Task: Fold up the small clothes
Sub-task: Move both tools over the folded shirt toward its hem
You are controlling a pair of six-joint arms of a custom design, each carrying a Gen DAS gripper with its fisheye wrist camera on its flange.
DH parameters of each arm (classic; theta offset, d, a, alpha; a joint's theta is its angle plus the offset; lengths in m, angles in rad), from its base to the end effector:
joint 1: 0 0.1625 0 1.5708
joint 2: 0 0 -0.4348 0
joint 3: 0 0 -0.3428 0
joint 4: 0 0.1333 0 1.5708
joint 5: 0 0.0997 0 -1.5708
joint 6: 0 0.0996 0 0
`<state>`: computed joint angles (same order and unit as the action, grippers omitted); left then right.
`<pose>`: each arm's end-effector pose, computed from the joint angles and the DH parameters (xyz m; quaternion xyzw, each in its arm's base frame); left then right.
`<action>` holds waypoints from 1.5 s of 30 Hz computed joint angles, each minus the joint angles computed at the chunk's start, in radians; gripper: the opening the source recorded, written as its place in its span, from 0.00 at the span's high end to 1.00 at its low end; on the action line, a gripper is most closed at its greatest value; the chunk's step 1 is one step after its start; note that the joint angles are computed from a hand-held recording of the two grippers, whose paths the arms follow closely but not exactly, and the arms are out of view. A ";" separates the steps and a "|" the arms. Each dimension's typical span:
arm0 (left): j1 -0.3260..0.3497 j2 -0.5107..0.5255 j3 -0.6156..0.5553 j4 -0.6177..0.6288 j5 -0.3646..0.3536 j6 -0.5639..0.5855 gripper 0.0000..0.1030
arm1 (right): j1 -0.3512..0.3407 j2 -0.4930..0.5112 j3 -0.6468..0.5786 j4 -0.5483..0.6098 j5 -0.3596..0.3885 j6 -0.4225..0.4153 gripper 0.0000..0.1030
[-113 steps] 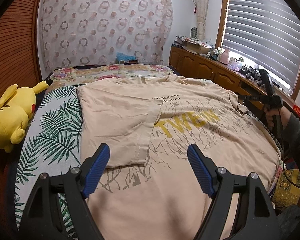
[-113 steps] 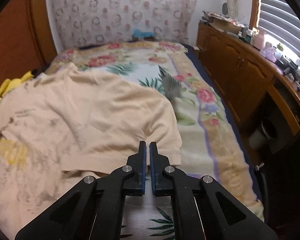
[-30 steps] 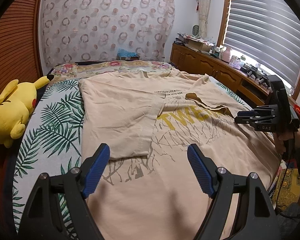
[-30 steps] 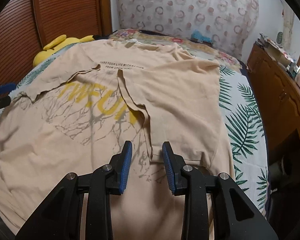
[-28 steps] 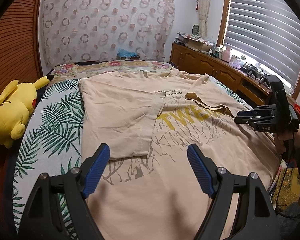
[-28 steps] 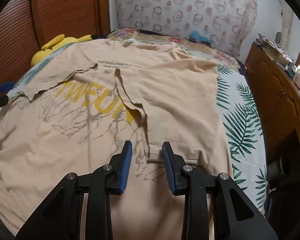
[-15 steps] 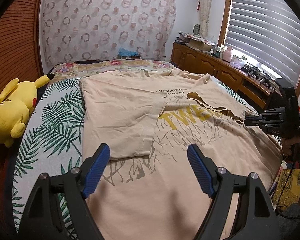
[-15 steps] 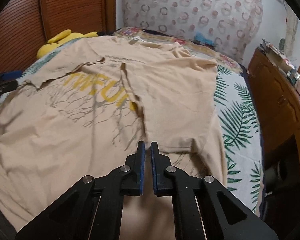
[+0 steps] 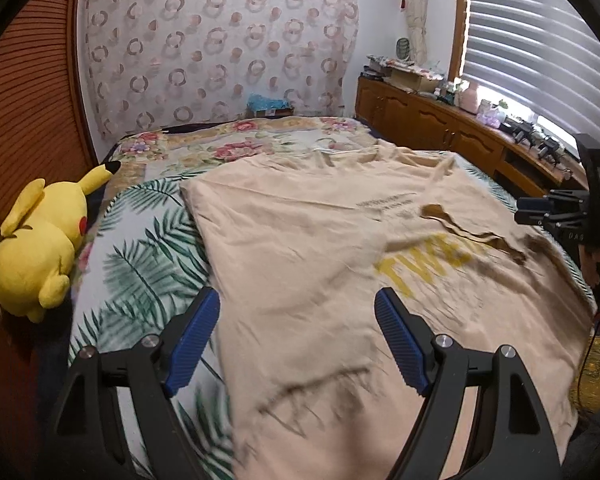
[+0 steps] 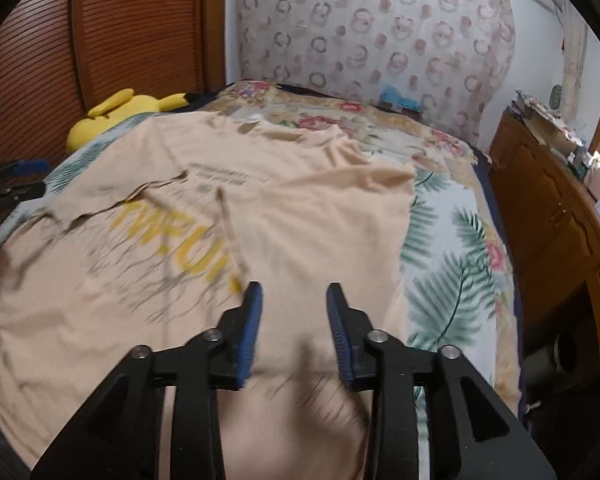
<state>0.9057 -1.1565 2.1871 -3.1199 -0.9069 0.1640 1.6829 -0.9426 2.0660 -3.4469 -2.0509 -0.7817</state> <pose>-0.1411 -0.4953 0.2478 0.2916 0.8701 -0.3129 0.2451 0.1468 -0.5238 0.2089 0.3116 -0.8524 0.2645 0.3261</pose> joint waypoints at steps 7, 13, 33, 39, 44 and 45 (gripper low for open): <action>0.066 0.074 -0.145 0.098 0.020 0.025 0.22 | -0.041 0.070 -0.171 0.131 0.009 0.009 0.65; 0.110 0.132 -0.255 0.156 0.021 0.036 0.22 | -0.054 0.124 -0.270 0.200 -0.015 0.021 0.65; 0.229 0.302 -0.602 0.340 0.008 0.081 0.22 | -0.073 0.133 -0.282 0.194 0.008 0.050 0.44; 0.240 0.321 -0.621 0.337 0.004 0.085 0.22 | -0.073 0.136 -0.283 0.191 0.005 0.048 0.43; 0.240 0.323 -0.622 0.337 0.002 0.084 0.22 | -0.072 0.136 -0.283 0.189 0.004 0.046 0.43; 0.240 0.323 -0.622 0.337 0.002 0.084 0.22 | -0.071 0.137 -0.284 0.189 0.002 0.045 0.43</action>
